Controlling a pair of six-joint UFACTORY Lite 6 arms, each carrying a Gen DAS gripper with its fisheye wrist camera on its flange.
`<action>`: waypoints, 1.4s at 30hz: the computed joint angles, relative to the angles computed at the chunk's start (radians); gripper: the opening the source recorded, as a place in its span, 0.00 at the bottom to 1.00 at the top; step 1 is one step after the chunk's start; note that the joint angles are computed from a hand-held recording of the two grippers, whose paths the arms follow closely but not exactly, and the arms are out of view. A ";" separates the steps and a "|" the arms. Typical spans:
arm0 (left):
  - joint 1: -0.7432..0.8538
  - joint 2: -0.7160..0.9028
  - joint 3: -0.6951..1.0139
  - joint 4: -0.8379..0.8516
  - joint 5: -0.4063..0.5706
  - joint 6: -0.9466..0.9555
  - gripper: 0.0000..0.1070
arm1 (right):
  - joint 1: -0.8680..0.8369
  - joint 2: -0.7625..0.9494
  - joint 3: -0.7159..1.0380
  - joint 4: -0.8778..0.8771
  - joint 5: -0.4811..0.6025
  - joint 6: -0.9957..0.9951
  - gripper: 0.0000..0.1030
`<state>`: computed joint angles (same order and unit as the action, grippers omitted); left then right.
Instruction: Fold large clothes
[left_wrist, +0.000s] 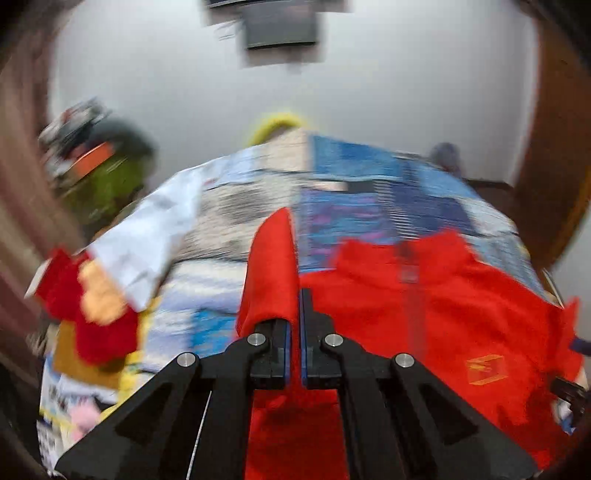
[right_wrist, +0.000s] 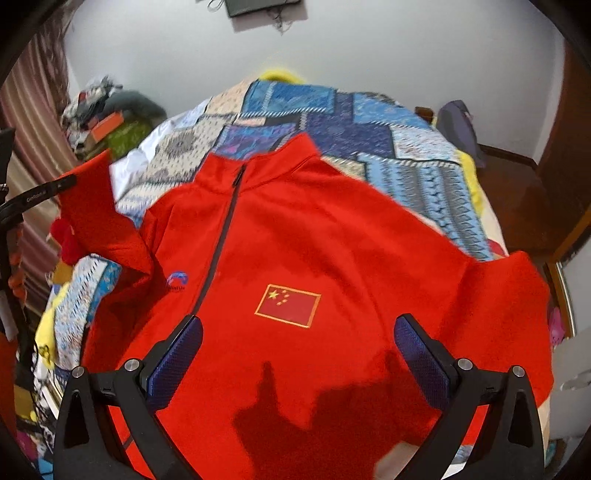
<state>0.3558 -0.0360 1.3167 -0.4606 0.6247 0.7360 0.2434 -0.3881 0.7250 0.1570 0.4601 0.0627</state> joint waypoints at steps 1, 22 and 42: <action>-0.068 -0.036 -0.041 0.030 -0.013 -0.037 0.02 | -0.026 -0.026 -0.008 0.028 0.012 -0.037 1.00; -0.335 -0.253 -0.540 0.149 0.043 -0.134 0.40 | -0.376 -0.228 -0.106 0.244 0.229 -0.497 1.00; 0.427 0.220 -0.237 -0.093 -0.028 0.466 0.56 | 0.400 0.758 0.605 -0.107 0.061 0.142 1.00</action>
<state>0.7831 0.1843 1.0799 -0.5540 0.5965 1.2022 0.6436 0.3695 1.3300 0.0503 0.5207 0.2046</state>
